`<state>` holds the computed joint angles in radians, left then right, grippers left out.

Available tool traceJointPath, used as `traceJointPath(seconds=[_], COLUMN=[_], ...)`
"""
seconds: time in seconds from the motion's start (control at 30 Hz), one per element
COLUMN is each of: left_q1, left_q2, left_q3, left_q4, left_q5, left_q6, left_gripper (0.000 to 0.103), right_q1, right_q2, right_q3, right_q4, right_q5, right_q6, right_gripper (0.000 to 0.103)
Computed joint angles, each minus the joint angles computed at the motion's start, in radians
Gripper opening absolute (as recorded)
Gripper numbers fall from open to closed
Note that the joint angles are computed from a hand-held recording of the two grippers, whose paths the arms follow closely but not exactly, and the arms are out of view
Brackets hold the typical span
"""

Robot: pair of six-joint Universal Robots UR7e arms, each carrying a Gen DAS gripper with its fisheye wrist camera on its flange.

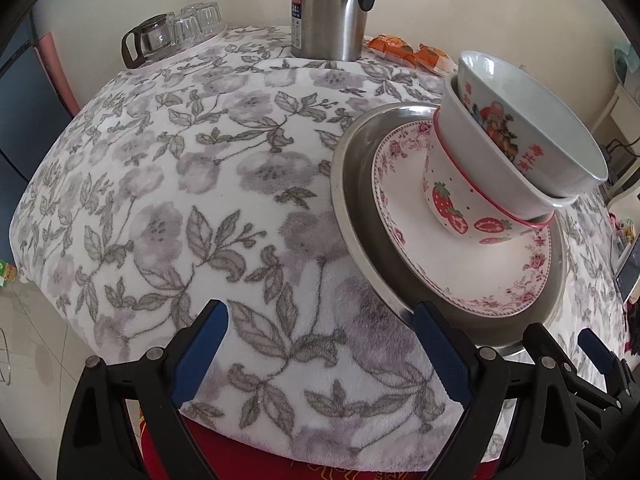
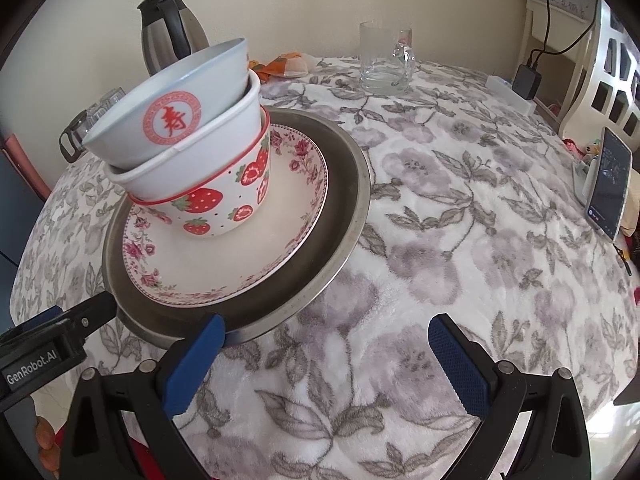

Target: Organize plates and bowls

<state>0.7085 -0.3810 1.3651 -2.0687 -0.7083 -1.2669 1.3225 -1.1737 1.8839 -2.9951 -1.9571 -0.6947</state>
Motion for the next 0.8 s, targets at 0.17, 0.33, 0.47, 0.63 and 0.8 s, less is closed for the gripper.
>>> traceJointPath(seconds=[0.17, 0.33, 0.47, 0.63, 0.8], left_q1=[-0.005, -0.011, -0.015, -0.019, -0.024], left_q2=[0.003, -0.002, -0.007, -0.016, -0.02], left_q3=[-0.01, -0.005, 0.002, 0.018, 0.023], left_q4=[0.037, 0.05, 0.063, 0.041, 0.037], left_q5=[0.001, 0.005, 0.005, 0.005, 0.009], left_q6=[0.0, 0.0, -0.018, -0.013, -0.013], left_gripper=[0.094, 0.094, 0.094, 0.094, 0.094], right_q1=[-0.002, -0.004, -0.006, -0.007, -0.006], right_q2=[-0.01, -0.022, -0.031, -0.038, -0.041], right_q3=[0.01, 0.024, 0.031, 0.037, 0.041], right_q4=[-0.009, -0.018, -0.019, -0.021, -0.026], right_q5=[0.006, 0.012, 0.017, 0.019, 0.02], right_q6=[0.0, -0.005, -0.005, -0.007, -0.013], right_gripper=[0.103, 0.103, 0.103, 0.103, 0.103])
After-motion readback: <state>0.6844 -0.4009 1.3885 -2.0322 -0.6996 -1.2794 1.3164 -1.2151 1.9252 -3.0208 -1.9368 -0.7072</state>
